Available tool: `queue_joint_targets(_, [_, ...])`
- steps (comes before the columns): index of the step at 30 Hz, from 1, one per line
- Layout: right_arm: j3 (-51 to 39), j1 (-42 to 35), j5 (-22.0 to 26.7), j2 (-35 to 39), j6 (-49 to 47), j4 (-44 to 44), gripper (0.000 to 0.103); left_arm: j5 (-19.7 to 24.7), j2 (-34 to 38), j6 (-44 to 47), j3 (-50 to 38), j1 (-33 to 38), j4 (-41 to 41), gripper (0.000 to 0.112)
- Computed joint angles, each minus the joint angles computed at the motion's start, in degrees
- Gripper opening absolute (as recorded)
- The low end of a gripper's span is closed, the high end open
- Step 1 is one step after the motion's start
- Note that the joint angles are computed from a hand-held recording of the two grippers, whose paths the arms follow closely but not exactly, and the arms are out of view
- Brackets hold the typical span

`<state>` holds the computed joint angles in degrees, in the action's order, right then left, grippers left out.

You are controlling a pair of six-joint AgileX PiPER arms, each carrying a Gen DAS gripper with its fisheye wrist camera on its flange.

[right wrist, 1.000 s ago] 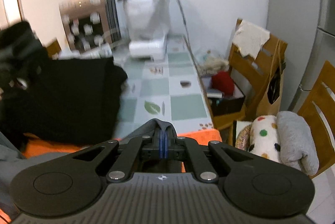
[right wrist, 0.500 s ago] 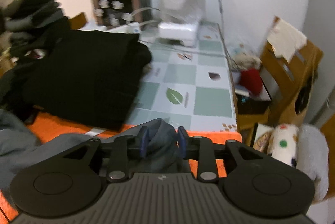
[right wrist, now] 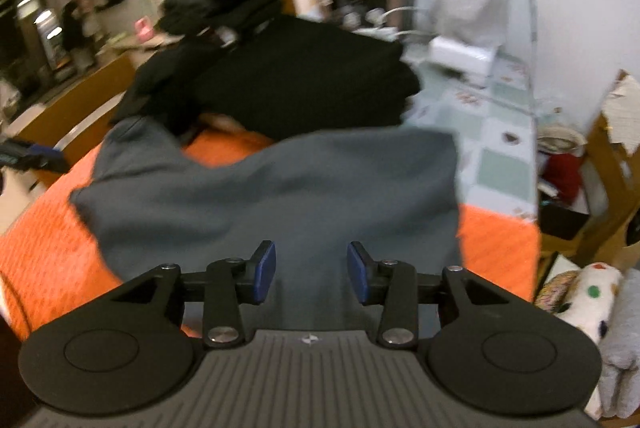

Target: Fold clothes

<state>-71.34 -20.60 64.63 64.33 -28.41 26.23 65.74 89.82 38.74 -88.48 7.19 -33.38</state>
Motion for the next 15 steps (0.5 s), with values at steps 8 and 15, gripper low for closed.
queue_joint_targets(8, [10.9, 16.5, -6.1, -6.7, 6.1, -9.9, 0.045, -3.2, -2.7, 9.1, 11.4, 0.8, -0.1, 0.078])
queue_joint_targets(15, [15.9, 35.4, -12.2, -7.1, 17.7, -29.4, 0.052, -8.7, -2.0, 14.7, 17.4, -1.4, -1.1, 0.069])
